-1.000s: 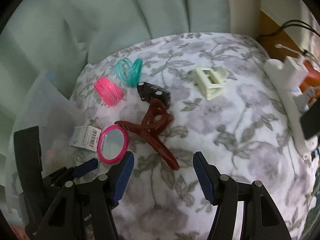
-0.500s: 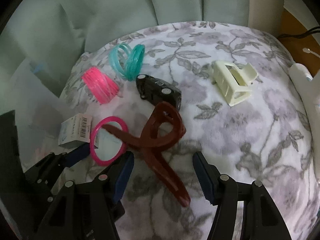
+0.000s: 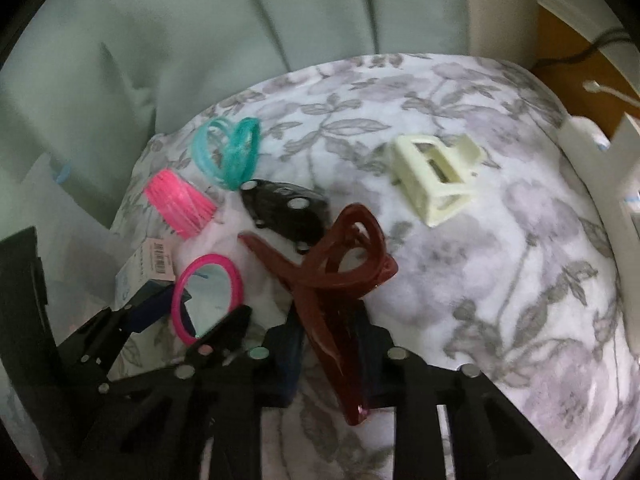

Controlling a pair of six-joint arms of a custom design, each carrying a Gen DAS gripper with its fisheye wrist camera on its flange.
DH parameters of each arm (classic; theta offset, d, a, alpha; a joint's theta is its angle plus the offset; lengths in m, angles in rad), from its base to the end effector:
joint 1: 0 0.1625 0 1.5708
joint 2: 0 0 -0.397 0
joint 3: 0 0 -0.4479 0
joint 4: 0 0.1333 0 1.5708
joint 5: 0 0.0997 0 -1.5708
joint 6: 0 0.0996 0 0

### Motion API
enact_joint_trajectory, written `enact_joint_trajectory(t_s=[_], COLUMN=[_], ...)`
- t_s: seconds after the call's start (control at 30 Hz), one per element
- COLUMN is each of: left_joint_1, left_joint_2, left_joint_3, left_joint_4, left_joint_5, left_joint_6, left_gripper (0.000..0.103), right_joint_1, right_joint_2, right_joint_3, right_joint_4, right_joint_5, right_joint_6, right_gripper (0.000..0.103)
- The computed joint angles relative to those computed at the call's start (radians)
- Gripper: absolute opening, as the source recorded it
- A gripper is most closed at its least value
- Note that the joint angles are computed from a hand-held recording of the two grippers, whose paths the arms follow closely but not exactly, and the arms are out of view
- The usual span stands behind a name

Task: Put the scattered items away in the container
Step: 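Grasp the pink round mirror with the left gripper while the right gripper grasps the dark red claw clip, then lift the pink mirror and claw clip and carry them over the clear box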

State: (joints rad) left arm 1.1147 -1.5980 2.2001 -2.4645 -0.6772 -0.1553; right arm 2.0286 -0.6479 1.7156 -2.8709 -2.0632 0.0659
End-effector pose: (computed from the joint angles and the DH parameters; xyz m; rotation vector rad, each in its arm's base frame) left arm -0.0184 -0.5164 0.2746 0.1839 2.2894 -0.6512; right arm 0.3645 -0.5447 -0.0528 0.4457 -2.6499 0.4776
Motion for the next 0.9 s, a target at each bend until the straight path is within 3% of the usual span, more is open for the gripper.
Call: enact_joint_trajectory(t_s=[0.23,0.43,0.9], left_joint_1=[-0.017,-0.071,-0.318], left_joint_2=[-0.029,-0.091,-0.322], left_joint_3=[0.010,0.034,0.091], left_joint_4=[0.058,0.126,0.327], left_joint_5=[0.002,-0.008,0.038], left_joint_6=[-0.056,-0.121,-0.306], left_gripper=[0.074,0.074,0.074], right_joint_1=[0.002,0.013,0.124], right_joint_2=[-0.055,-0.118,-0.275], right_joint_3=[0.055,0.120,0.257], right_joint_4=[-0.030,-0.063,-0.163], right_joint_5=[-0.004,-0.014,-0.047], right_joint_6=[0.030,0.064,0.101], right_gripper=[0.024,0.024,0.024])
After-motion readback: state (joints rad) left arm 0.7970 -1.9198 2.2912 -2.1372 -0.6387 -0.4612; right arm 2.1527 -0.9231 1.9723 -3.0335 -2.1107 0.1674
